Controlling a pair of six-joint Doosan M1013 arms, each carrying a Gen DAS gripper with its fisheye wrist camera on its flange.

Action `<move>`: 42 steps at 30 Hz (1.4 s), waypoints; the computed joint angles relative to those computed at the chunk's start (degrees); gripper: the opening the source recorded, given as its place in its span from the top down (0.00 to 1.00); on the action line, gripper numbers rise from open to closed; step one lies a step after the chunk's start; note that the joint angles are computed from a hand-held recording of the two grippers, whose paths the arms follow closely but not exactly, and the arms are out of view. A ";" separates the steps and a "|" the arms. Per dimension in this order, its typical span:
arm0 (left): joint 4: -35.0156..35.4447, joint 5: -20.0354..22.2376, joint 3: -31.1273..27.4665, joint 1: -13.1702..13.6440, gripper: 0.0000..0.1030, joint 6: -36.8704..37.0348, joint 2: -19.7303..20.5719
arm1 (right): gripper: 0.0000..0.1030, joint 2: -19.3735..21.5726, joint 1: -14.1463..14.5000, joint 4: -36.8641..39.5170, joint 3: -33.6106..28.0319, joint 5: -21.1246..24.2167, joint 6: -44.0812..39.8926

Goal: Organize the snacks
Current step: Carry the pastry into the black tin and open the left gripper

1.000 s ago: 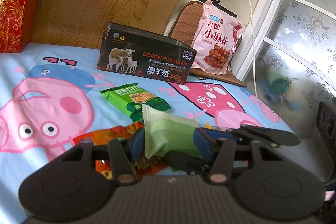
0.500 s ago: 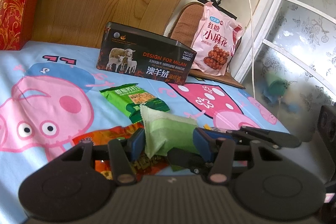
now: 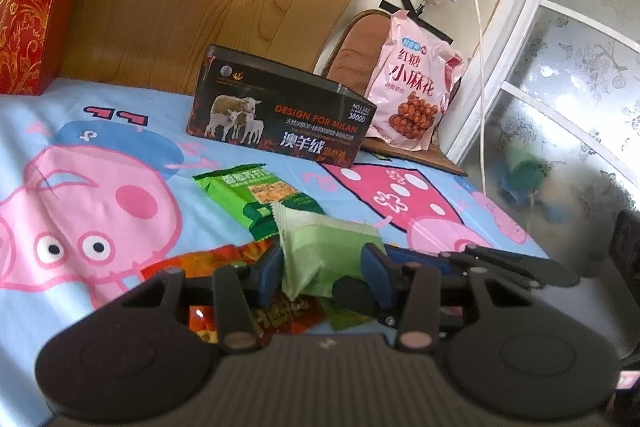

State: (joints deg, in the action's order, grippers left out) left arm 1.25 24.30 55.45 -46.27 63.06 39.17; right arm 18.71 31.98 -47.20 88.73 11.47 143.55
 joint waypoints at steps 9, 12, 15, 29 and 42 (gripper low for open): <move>-1.48 -0.01 -0.04 0.26 0.58 1.20 0.11 | 0.43 0.86 -0.08 14.12 -2.06 3.79 -12.78; -0.93 -0.08 -0.01 0.22 0.60 1.13 0.12 | 0.48 0.78 -0.06 13.91 -1.86 3.44 -12.98; -1.51 -0.47 0.18 0.28 0.61 1.11 0.01 | 0.52 0.54 -0.07 11.62 -1.39 2.61 -10.63; -0.72 -6.36 2.92 0.13 0.61 1.71 -1.30 | 0.61 -0.43 0.74 -19.19 0.99 0.10 18.35; 8.28 -3.55 0.74 -0.75 0.61 -6.00 -0.99 | 0.61 -1.07 0.20 -37.71 2.42 -2.23 39.37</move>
State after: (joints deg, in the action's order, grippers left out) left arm 9.54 20.75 56.19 -47.01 57.06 38.18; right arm 17.64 32.18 -84.90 91.16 9.23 182.92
